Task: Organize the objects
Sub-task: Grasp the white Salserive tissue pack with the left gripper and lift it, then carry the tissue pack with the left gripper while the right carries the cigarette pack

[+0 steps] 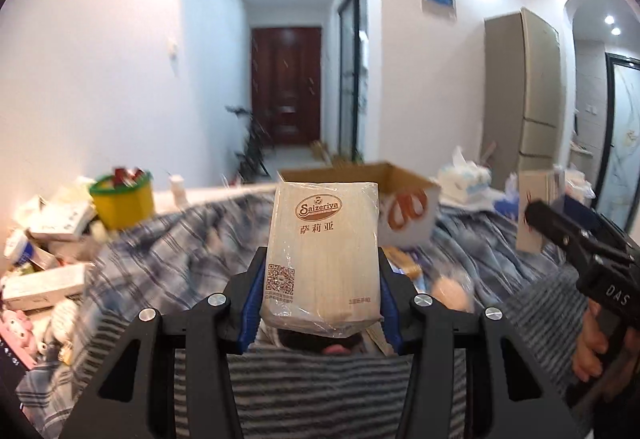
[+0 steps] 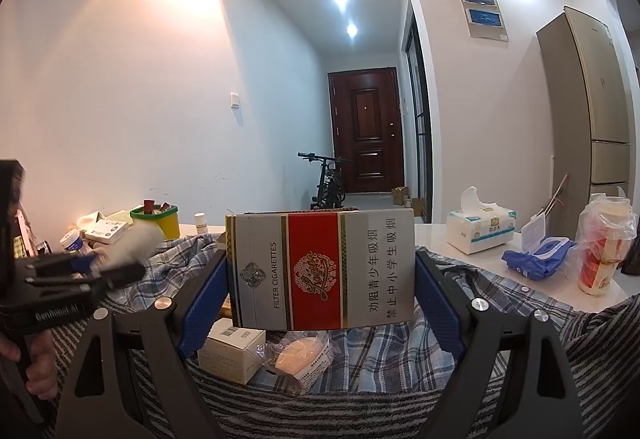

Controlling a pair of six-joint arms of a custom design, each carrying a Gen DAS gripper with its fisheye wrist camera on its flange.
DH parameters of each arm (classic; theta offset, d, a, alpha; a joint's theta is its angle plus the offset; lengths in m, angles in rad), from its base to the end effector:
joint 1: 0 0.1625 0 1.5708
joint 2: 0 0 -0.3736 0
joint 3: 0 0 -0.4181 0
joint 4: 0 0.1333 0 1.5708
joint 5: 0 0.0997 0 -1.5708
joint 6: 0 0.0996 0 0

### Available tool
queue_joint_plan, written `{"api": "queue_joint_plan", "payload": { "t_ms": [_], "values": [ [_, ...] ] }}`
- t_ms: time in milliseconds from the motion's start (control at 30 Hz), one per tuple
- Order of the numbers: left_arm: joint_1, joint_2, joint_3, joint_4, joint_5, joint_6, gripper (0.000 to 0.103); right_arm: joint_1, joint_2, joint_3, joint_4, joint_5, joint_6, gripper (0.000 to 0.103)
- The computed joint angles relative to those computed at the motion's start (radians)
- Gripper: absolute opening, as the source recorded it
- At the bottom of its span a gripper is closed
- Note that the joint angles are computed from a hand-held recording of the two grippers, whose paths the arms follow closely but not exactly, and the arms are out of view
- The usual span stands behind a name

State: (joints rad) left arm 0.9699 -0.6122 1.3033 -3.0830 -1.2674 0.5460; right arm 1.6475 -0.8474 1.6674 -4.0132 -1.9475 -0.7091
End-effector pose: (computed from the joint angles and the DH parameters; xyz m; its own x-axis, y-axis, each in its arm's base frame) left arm -0.2983 -0.7235 0.1189 -0.5783 0.5988 -0.5540 0.8022 0.2938 -0.5198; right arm 0.1439 -0.6107 0.2412 -0.7276 0.2574 0.6359 -0.6190 0.1531 -0.7703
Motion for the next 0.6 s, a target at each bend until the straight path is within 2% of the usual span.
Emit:
{"api": "queue_joint_plan", "payload": {
  "t_ms": [133,300,367,433,600],
  "values": [
    [0.005,0.008,0.017,-0.104,0.011,0.002,0.051,0.000,-0.001,0.002,-0.003,-0.001,0.003,0.087],
    [0.015,-0.007,0.057,-0.211,-0.019,-0.011,0.051,0.000,-0.002,0.003,-0.002,-0.005,0.004,0.087],
    [0.025,-0.019,0.077,-0.246,-0.067,-0.010,0.051,0.000,-0.003,0.003,-0.001,-0.005,0.005,0.087],
    [0.023,-0.025,0.095,-0.285,-0.073,0.000,0.051,0.001,-0.003,0.004,-0.001,-0.009,0.005,0.087],
    [0.014,-0.020,0.095,-0.292,-0.054,0.023,0.051,0.000,-0.007,0.001,0.017,-0.016,0.011,0.087]
  ]
}}
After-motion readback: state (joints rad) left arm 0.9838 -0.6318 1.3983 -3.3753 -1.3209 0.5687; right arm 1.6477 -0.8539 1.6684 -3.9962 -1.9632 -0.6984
